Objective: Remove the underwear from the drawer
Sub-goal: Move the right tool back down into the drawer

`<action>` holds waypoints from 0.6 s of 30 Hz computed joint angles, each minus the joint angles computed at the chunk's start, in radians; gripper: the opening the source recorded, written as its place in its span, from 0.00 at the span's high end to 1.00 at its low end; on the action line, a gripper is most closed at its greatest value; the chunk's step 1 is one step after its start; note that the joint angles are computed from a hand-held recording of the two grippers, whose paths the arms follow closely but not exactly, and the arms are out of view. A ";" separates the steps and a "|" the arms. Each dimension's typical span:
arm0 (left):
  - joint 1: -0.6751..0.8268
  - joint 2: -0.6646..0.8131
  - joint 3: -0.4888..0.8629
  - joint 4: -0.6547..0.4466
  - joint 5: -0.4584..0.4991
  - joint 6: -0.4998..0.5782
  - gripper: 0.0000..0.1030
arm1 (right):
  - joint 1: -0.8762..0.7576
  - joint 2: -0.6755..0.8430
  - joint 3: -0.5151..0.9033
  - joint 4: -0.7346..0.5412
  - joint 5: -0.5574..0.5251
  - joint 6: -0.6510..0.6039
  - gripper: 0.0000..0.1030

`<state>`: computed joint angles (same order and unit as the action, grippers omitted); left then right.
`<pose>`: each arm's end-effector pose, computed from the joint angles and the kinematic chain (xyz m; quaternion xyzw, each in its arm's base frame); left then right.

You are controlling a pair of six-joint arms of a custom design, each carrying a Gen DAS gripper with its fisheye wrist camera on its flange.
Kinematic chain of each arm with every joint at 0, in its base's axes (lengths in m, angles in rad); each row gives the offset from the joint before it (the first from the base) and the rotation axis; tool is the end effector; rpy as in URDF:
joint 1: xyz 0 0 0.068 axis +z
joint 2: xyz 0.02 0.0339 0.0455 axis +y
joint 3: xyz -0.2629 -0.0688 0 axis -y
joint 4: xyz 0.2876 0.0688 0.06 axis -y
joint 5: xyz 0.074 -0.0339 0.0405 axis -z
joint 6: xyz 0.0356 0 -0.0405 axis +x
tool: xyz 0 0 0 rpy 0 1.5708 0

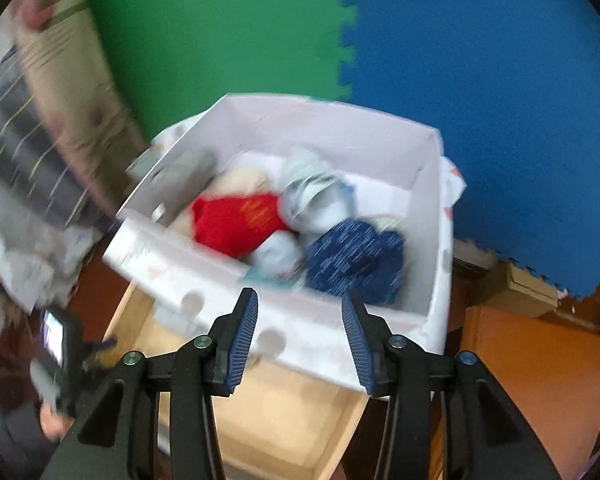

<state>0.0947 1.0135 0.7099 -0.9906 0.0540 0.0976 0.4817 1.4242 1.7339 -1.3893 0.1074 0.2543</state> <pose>0.2025 0.0173 0.2025 0.0052 0.9901 -0.0134 0.1397 0.2577 0.1304 0.4219 -0.0969 0.9638 0.0388 0.2453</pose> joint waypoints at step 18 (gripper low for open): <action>0.119 -0.146 -0.022 -0.026 -0.005 -0.006 0.46 | 0.219 -0.115 -0.483 0.248 -0.112 -0.056 0.60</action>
